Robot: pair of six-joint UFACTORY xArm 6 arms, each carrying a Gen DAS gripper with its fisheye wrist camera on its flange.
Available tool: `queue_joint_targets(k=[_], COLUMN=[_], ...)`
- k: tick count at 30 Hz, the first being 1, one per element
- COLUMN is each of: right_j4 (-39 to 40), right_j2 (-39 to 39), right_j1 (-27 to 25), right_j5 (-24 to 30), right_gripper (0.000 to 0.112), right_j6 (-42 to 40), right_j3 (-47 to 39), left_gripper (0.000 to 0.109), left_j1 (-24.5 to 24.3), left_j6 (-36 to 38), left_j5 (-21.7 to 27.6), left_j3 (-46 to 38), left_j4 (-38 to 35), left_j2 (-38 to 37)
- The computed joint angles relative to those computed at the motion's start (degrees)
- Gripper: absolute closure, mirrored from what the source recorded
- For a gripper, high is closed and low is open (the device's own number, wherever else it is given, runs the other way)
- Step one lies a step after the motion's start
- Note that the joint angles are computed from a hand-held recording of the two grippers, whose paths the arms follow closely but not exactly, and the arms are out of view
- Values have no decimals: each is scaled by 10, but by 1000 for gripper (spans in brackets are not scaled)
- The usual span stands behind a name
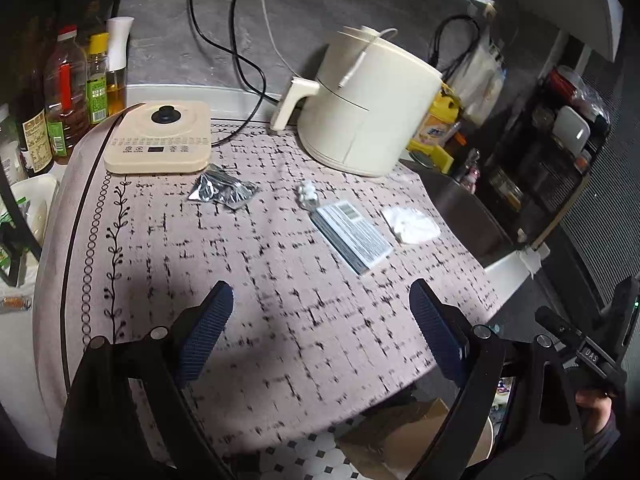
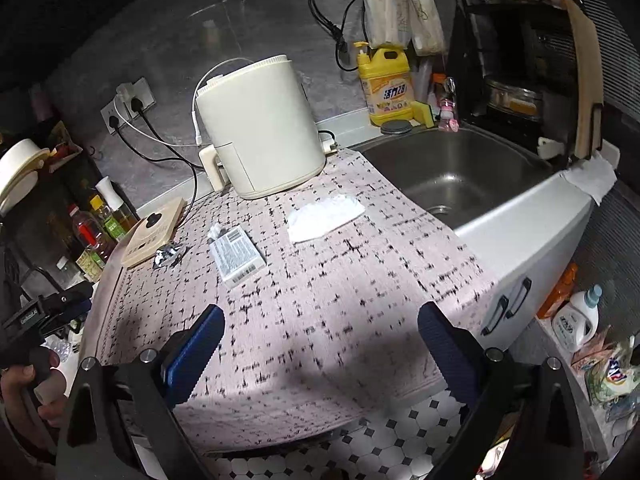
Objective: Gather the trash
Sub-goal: 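Move both tools back up to the cloth, then grasp the white plastic piece with the left tool while the right tool grasps the white tissue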
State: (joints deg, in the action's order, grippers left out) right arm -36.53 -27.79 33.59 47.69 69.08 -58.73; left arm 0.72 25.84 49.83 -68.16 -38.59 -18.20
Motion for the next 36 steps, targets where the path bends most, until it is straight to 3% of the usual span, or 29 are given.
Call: queue_joint_targets(k=[4,13,23,34,36], right_j4=[-10,14,68,103,109], right_j2=[48,133,202,272,286], right_j1=[-11,-43,-76,-105,-108], right_j5=[2,-9,-19,-17,-19], right_gripper=[18,20,35,40,40], right_j6=[5,-12,-49,-86,-95], right_j3=[-40,-97,-141,-204,-219], left_gripper=[24,43,63,64,79], left_j1=[8,-5,-31,-58,-62], left_j6=[26,41,-1,-61,-71], left_j5=[4,48,99,161,163], left_j3=[-50,-208,-387,-576,-590], left_j4=[-27,-44,-14,45,58], left_j2=[58,217,381,538,551])
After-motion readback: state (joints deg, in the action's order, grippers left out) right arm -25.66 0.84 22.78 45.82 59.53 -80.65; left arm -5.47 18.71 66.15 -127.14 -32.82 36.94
